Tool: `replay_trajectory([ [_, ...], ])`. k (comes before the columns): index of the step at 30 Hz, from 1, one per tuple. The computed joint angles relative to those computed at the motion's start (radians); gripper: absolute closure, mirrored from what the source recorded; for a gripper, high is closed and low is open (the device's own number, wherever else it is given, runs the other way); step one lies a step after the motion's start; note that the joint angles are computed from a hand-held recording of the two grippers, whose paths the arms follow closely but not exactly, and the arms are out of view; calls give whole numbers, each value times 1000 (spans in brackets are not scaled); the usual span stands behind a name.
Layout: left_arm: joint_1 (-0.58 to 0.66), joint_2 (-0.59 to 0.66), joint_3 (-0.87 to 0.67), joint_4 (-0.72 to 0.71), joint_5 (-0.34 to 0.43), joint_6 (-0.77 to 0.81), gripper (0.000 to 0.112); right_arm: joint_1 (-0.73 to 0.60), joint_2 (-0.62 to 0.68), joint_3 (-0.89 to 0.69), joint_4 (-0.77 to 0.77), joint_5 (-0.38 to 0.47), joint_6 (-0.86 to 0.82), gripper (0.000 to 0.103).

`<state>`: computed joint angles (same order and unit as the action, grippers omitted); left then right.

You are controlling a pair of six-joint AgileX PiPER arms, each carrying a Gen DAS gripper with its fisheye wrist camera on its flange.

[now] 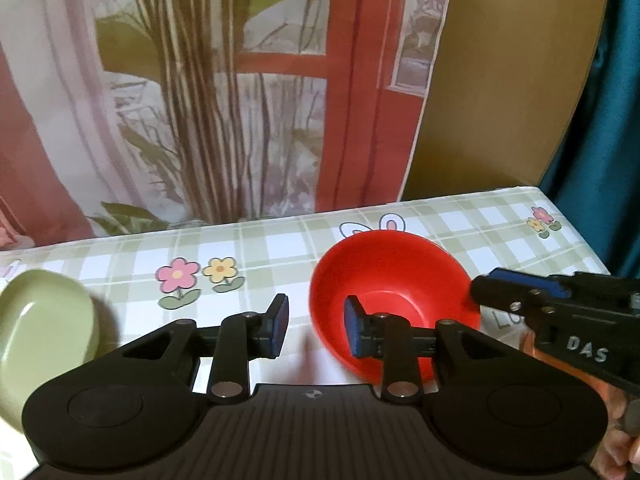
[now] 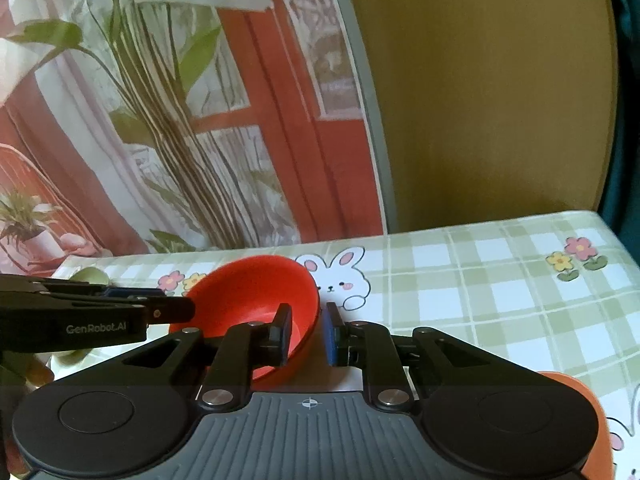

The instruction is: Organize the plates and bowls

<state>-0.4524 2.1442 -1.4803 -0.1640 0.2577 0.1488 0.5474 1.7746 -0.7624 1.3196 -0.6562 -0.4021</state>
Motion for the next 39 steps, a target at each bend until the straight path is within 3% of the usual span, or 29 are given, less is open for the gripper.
replay_trajectory([
  [7,13,-138,127,157,-31,-132,75,152,-40,9,115,-146,-40,84],
  [12,90,-271,240,-191,-25,200,65,285,-49,-37,234,-269,-117,84],
  [21,209,-544,469,-224,-55,302,64,459,-11,-202,357,-419,-275,84],
  [27,364,-697,565,-473,-6,622,64,505,50,-348,373,-414,-390,84],
  [31,505,-775,603,-618,74,814,64,510,101,-450,376,-375,-455,84],
  [39,787,-832,625,-718,231,1057,64,494,232,-685,419,-258,-612,84],
])
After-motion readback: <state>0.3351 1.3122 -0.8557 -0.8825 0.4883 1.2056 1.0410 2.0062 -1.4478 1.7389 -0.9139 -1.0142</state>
